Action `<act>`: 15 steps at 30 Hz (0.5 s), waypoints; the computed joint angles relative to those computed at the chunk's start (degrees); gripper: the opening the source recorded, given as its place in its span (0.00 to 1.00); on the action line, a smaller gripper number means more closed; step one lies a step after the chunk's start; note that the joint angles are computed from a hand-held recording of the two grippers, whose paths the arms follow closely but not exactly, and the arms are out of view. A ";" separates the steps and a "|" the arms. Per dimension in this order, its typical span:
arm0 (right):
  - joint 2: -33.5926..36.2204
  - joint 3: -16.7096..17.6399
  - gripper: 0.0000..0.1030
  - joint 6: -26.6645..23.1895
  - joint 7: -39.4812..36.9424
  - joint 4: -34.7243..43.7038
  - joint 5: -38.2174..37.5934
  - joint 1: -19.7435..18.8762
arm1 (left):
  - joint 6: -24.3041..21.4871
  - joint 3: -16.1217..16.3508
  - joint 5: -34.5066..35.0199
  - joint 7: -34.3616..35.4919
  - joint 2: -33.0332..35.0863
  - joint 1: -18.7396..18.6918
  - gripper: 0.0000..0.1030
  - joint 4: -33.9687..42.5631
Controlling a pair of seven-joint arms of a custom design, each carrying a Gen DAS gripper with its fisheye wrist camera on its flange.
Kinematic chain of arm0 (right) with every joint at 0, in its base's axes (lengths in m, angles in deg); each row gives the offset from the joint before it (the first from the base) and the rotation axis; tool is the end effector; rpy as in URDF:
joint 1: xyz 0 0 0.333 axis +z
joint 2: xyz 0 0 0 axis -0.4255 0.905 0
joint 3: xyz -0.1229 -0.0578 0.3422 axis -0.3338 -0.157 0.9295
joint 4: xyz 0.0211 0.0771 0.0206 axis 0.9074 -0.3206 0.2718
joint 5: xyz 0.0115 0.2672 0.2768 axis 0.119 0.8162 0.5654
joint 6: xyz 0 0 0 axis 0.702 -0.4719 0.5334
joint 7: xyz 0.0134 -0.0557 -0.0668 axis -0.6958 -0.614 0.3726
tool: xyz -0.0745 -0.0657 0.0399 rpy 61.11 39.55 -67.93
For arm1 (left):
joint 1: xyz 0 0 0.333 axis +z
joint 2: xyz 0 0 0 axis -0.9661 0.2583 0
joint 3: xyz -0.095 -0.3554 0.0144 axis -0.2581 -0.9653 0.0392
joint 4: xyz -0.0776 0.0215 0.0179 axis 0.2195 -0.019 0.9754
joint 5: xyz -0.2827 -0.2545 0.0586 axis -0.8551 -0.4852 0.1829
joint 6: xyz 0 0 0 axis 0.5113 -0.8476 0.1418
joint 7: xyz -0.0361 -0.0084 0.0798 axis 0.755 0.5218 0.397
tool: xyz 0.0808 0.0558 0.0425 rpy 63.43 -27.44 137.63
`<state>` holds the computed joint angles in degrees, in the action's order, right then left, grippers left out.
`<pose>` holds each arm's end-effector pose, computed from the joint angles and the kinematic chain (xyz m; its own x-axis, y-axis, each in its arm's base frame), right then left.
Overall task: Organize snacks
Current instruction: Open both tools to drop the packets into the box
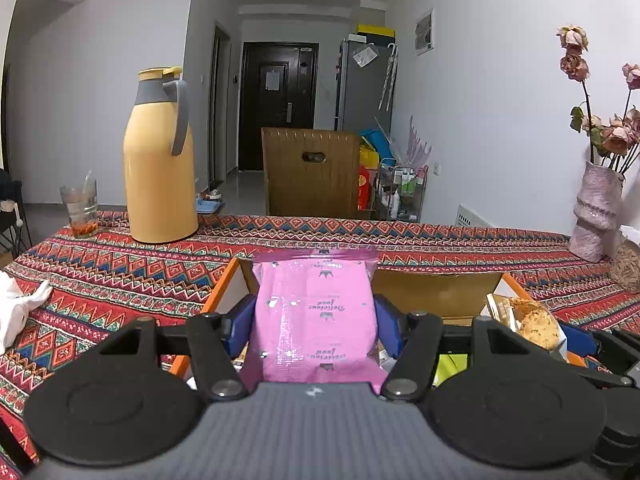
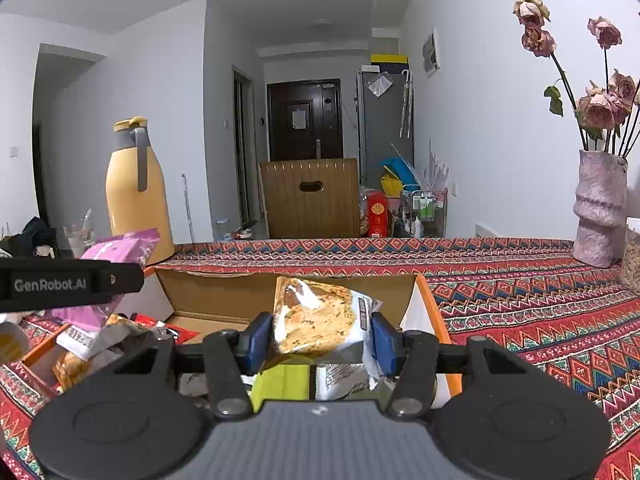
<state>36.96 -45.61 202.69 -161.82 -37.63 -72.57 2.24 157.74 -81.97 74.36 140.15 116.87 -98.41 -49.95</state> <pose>0.5809 0.3069 0.4649 -0.3571 -0.9317 -0.0658 -0.2957 0.1796 -0.9382 0.6600 -0.3329 0.5070 -0.4517 -0.8905 0.0539 -0.3688 0.1314 -0.9202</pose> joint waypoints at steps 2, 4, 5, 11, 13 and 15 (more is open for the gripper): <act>0.27 0.03 0.50 -0.09 -0.66 0.18 0.26 0.09 | -0.29 -0.78 0.30 -0.03 0.08 0.72 0.61 0.04; 0.43 -0.02 0.50 -0.05 -1.20 0.29 0.65 0.12 | -0.38 -1.14 0.52 -0.11 0.08 1.05 0.61 -0.02; 0.49 -0.04 0.50 -0.12 -1.36 0.31 0.90 0.16 | -0.25 -1.16 0.56 -0.17 0.04 1.07 0.61 -0.17; 0.75 -0.28 0.61 -0.02 -2.28 0.61 2.34 0.26 | 1.03 -0.85 0.12 -0.74 -0.39 1.04 0.73 -1.05; 0.66 -0.34 0.66 -0.50 -2.00 0.43 2.24 0.54 | 2.27 1.49 -1.27 -0.85 -0.58 -0.90 0.87 -1.50; 0.48 -0.35 0.84 -1.00 -1.29 0.15 1.97 0.73 | 3.60 2.55 -2.53 -0.63 -0.89 -1.87 1.00 -2.25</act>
<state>37.44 -45.97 201.69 -163.11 -37.47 -70.60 2.96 161.34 -79.41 71.83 139.52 115.98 -100.27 -52.20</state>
